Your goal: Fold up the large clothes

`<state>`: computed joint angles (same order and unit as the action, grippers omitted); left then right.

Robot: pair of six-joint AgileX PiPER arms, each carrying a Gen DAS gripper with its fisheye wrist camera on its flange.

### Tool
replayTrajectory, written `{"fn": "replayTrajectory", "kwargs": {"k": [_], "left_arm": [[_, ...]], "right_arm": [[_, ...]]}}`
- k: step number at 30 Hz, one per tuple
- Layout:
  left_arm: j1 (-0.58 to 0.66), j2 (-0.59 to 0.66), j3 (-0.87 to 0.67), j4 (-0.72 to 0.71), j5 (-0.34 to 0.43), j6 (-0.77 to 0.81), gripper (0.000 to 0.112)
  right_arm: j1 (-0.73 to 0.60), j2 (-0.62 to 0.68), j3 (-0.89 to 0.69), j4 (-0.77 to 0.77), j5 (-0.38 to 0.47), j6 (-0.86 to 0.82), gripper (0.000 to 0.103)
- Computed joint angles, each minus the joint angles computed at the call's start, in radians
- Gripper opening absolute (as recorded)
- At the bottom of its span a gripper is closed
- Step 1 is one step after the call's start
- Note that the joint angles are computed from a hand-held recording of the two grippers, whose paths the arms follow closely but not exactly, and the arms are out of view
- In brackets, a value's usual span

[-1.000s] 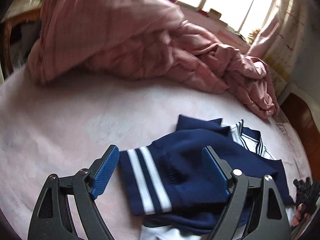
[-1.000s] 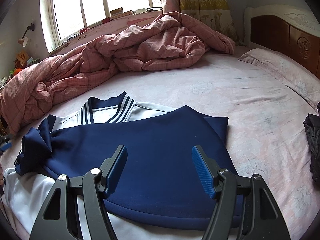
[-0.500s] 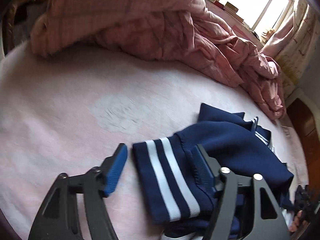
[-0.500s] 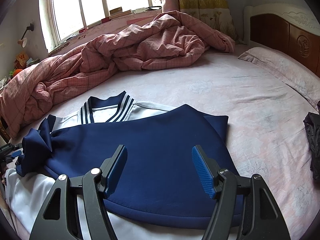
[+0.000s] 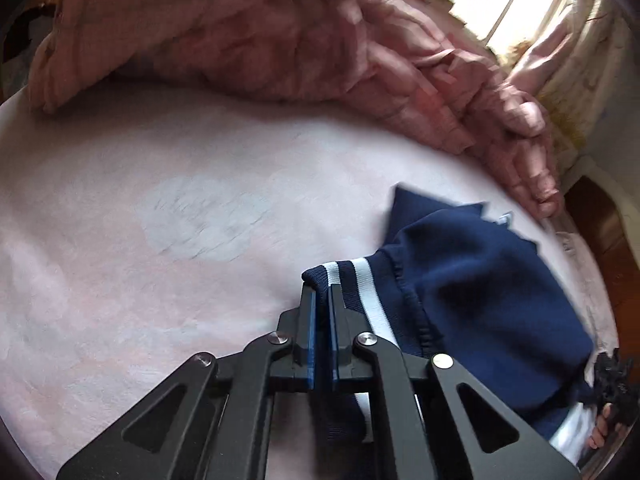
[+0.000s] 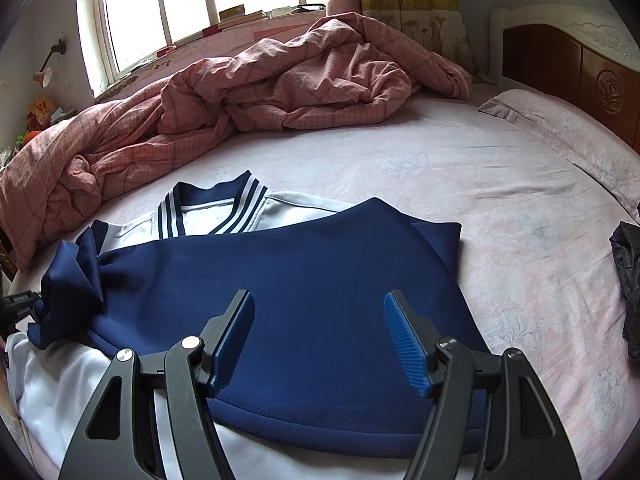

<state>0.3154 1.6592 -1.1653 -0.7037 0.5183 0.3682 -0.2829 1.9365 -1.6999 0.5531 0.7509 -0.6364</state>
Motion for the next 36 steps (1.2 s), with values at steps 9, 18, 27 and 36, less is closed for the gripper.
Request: {"fn": "replayTrajectory", "kwargs": {"k": [9,18,27,36], "left_arm": [[-0.333,-0.219,-0.009,-0.372,0.031,0.391,0.004],[-0.623,0.015,-0.156,-0.075,0.038,0.115,0.005],[-0.660,-0.221,0.009,0.260,-0.190,-0.224,0.040],[-0.531,-0.215,0.053,0.431,-0.236,-0.439,0.040]], "right_arm": [[-0.001,-0.076,0.099,0.118,-0.041,-0.111,0.069],[-0.050,-0.113,0.136,0.408,0.129,-0.375,0.069],[-0.010,-0.039,0.069,0.390,0.336,-0.309,0.068],[0.122,0.065,0.033,0.295,0.366,-0.262,0.030]]}}
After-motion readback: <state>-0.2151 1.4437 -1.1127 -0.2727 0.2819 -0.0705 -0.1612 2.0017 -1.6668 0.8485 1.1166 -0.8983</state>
